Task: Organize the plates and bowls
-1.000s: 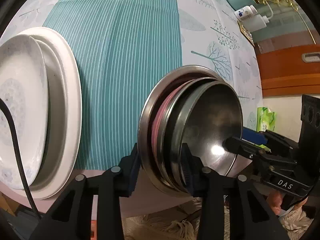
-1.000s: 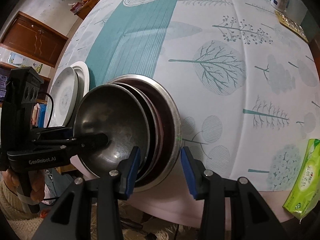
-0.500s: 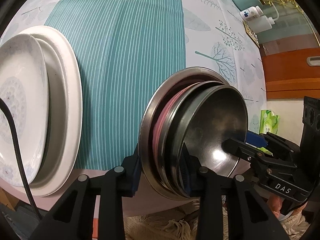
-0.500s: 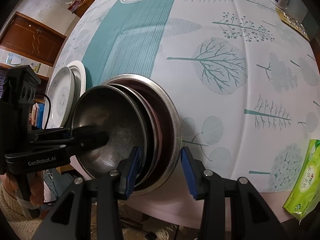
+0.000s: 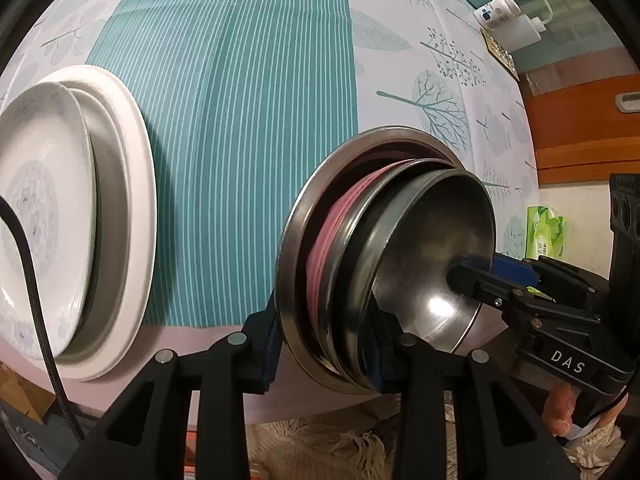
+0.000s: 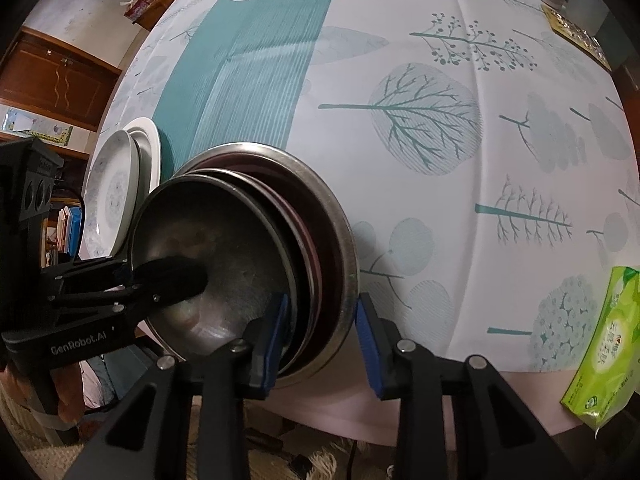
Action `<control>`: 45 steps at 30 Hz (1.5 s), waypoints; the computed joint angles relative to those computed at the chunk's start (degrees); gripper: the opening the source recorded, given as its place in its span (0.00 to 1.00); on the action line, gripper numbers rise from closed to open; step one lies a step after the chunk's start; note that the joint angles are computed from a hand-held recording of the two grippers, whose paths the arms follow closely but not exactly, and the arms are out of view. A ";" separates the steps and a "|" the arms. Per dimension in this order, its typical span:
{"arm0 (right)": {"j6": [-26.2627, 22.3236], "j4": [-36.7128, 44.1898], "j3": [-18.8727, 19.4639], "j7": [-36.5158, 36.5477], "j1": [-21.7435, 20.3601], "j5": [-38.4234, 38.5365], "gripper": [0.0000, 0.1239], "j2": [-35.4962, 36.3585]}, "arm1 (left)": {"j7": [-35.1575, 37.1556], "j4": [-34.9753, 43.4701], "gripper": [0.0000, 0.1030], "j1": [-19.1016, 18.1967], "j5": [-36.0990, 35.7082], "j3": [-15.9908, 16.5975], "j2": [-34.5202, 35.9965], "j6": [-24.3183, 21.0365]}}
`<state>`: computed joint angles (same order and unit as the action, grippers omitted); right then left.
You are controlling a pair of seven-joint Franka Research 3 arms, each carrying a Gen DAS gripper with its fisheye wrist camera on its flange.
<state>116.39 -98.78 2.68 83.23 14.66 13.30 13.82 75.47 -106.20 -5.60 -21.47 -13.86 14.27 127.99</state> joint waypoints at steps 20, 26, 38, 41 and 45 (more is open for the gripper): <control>1.90 -5.93 0.35 -2.38 -0.43 2.56 0.26 -6.86 | -3.60 -10.10 0.34 -2.29 0.18 1.21 -9.99 4.86; 2.78 -7.97 0.99 -2.60 0.50 2.62 0.26 -8.61 | -4.60 -14.52 0.34 -2.89 -0.77 2.34 -14.06 5.44; 3.58 -8.43 2.32 -1.39 2.83 3.29 0.26 -9.88 | -3.57 -20.77 0.34 -3.20 -0.44 5.57 -21.67 5.87; 3.91 -7.01 2.84 0.17 3.85 2.96 0.26 -8.87 | -2.02 -22.07 0.34 -2.65 -0.94 6.95 -23.29 5.51; 4.35 -3.94 3.62 3.29 5.74 1.40 0.26 -6.69 | 2.02 -22.60 0.34 -1.33 -2.29 9.18 -24.53 3.48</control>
<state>120.74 -102.72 6.29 86.52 20.40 14.70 7.13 77.49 -128.80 -6.93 -23.76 -4.68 -10.26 131.47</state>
